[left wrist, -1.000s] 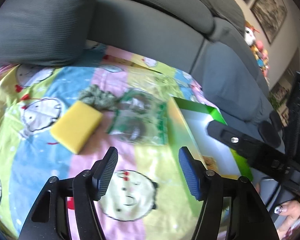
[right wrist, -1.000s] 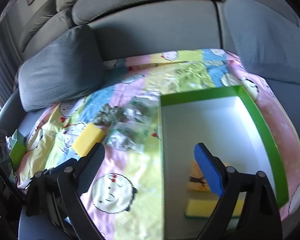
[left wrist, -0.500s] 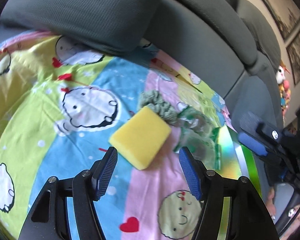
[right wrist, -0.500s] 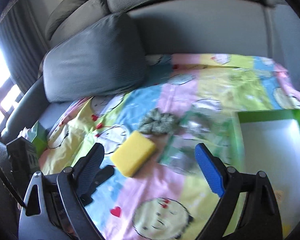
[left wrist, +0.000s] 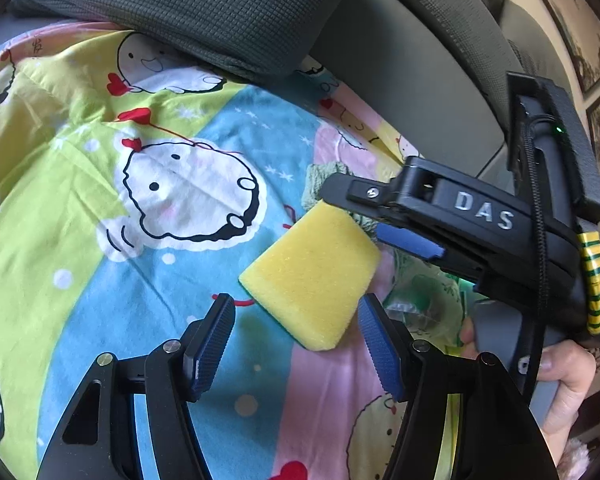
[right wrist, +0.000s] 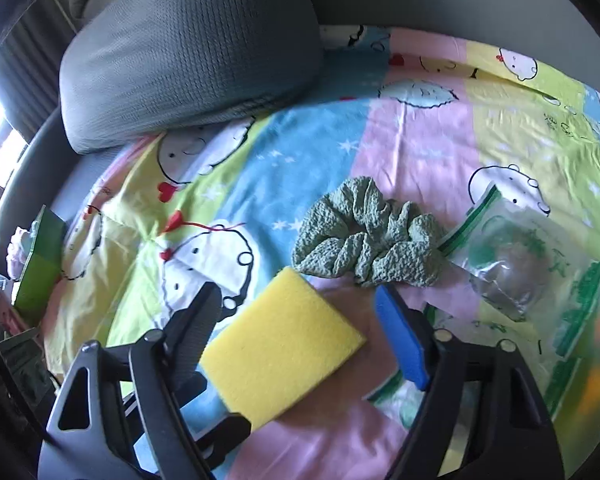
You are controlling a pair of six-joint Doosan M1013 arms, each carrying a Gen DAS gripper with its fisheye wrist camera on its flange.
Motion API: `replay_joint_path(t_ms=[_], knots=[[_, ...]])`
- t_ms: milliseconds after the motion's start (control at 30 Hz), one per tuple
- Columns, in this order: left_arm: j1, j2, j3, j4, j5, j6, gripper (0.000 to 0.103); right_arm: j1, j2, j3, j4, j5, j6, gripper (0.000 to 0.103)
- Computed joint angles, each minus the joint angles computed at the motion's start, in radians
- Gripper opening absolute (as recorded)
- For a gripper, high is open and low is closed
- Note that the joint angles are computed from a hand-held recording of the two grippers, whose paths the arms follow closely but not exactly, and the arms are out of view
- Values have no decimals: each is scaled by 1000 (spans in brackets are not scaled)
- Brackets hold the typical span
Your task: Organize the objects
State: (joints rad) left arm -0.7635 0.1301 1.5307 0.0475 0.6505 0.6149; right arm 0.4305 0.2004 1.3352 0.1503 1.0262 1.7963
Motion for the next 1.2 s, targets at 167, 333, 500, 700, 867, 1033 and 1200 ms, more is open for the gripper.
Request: replay_joint_path(t_ms=[167,333,500,700,867,1033,1200], knots=[[3,1,10,-32,-23,25,62,-2,20,-12,21,19,-24,71],[-7,-1,14,-11,-31,17,50,1,32,-14,30,58,-32,66],[-26,-1,2,58,-1,-11,50,1,14,8,51,35,-34,62],[-48,-15,-7,130,14,-29,50,3,-19,32,68,4,-20,62],[-67,-34,-11,194,13,-52,50,7,-62,52,69,-32,-7,62],[-95,-56,-12,278,16,-96,50,24,-105,68,36,-59,2,63],[-116,-71,-15,338,17,-127,50,42,-144,82,-1,-77,33,63]])
